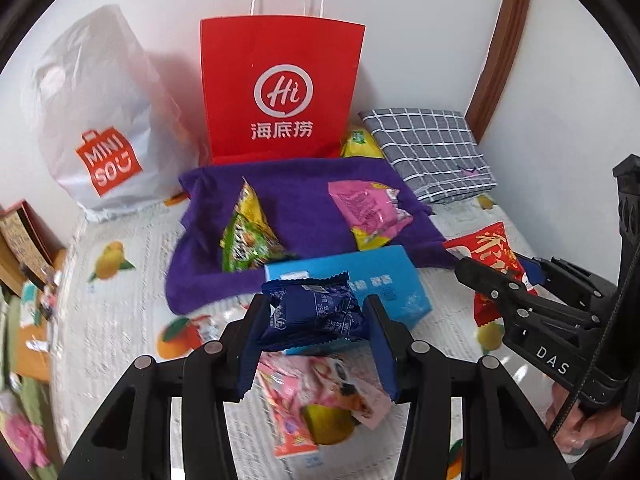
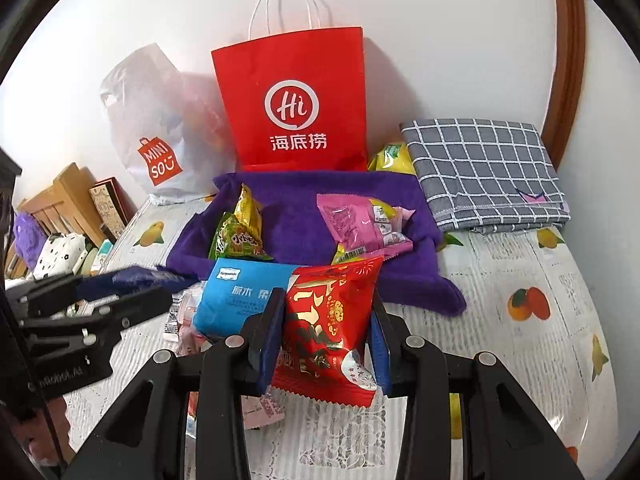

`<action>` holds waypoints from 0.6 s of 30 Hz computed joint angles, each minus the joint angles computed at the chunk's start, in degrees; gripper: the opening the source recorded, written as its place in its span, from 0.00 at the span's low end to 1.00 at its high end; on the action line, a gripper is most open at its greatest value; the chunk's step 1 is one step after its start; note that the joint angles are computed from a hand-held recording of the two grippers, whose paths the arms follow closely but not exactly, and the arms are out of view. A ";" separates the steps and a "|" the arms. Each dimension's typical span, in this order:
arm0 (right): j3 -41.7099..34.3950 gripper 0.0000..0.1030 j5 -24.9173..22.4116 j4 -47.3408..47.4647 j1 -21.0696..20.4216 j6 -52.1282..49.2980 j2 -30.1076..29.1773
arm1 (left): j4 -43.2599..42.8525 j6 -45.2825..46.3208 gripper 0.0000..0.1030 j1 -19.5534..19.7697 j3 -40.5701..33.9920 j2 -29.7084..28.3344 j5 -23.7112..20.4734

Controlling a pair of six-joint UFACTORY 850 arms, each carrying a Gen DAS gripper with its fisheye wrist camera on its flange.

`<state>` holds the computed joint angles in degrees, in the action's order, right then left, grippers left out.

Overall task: Organize snacks
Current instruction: 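Carry the blue snack in the left gripper while the right carries the red bag onto the towel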

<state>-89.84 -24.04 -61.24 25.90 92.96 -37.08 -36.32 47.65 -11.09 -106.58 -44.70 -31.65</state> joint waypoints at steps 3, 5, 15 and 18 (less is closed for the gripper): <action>-0.65 0.37 1.50 1.85 -0.72 -2.37 -0.54 | 0.32 0.37 0.45 -0.04 -0.38 0.06 1.61; -0.94 0.37 2.29 1.55 -1.13 -2.45 -0.83 | -0.28 -0.37 0.45 0.14 -1.89 -0.87 0.63; -4.63 0.37 1.68 4.14 -2.70 -6.91 -3.25 | 3.47 -4.53 0.45 -1.15 -9.69 -6.33 -0.99; -6.54 0.37 0.88 5.04 -3.37 -8.57 -4.44 | 4.86 -6.67 0.45 -1.21 -13.56 -8.71 -2.27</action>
